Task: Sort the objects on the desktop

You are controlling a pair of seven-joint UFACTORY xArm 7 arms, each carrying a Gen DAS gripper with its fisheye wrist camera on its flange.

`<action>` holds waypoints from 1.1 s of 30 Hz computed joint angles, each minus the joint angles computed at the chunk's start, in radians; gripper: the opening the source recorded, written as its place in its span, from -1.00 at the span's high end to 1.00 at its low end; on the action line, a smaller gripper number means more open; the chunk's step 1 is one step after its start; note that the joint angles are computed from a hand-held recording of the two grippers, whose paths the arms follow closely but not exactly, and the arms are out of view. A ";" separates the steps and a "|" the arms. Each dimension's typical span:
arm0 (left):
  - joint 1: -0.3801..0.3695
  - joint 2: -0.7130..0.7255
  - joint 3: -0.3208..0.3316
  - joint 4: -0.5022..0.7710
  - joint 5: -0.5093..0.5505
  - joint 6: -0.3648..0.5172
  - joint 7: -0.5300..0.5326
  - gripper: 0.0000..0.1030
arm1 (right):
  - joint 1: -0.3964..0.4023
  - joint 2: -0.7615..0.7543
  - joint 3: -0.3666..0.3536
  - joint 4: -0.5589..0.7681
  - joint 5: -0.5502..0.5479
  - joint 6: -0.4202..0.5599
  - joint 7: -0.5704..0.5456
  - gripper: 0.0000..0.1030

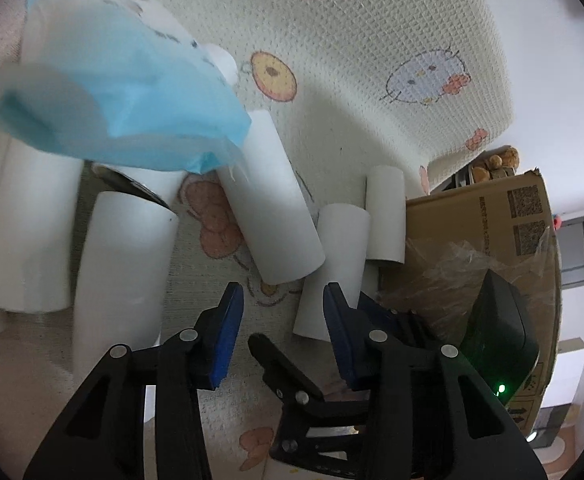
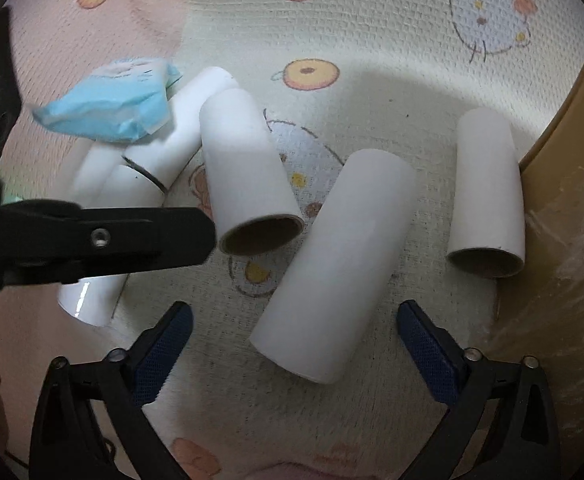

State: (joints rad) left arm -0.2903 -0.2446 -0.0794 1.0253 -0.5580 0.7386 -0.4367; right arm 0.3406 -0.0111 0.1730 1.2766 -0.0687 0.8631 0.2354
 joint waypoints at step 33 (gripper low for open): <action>0.000 0.018 -0.022 -0.001 -0.095 0.009 0.070 0.20 | 0.011 -0.107 -0.020 -0.129 0.325 -0.133 -0.266 -0.43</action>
